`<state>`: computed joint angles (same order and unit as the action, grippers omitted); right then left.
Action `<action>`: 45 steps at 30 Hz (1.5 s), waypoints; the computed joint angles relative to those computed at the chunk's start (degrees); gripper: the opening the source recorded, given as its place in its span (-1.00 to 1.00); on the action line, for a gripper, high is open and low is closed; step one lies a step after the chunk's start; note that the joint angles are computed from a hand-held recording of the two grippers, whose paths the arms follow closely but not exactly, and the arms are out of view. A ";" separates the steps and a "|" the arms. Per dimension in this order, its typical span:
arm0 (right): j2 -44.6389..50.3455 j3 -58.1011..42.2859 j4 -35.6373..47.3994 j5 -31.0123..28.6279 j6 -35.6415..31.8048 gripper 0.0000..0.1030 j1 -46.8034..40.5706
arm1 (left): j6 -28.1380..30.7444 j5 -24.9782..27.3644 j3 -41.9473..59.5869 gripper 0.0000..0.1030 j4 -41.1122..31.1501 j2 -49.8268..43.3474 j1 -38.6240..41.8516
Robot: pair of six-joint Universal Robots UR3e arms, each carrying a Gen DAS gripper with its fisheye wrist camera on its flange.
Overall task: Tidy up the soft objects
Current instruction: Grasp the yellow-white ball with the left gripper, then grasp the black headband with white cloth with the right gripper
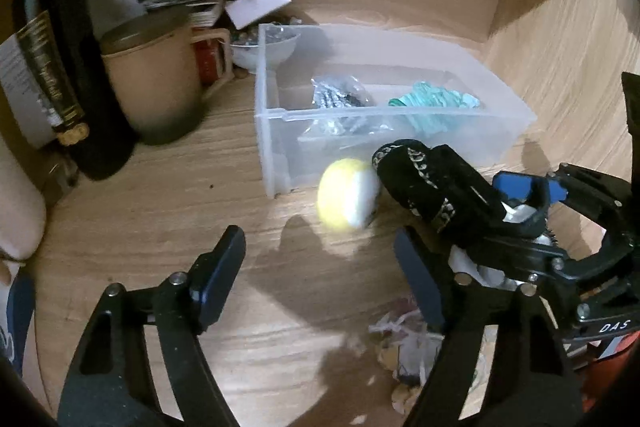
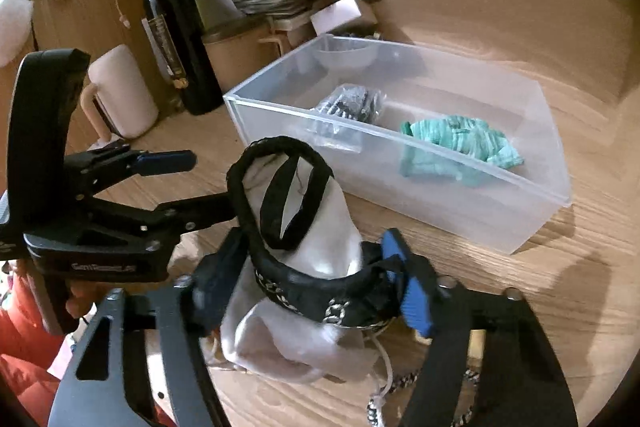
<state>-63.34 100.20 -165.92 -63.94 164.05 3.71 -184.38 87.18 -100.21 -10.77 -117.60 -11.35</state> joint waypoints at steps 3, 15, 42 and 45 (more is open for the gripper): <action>-1.07 1.18 -0.31 1.54 -0.04 -0.25 -1.19 | 0.40 -0.99 4.39 0.31 -3.07 -2.57 0.06; -6.75 8.18 -8.18 2.51 1.27 -0.75 -3.33 | 1.32 -1.44 12.96 -0.31 -6.94 -8.12 -1.87; -17.18 20.71 -12.48 3.56 2.98 0.02 -14.05 | 0.97 -0.05 2.16 -0.31 -0.21 5.21 -2.95; -18.20 24.65 -13.60 3.44 2.40 0.06 -15.00 | 0.21 -0.39 1.70 -0.31 -0.28 4.72 -2.60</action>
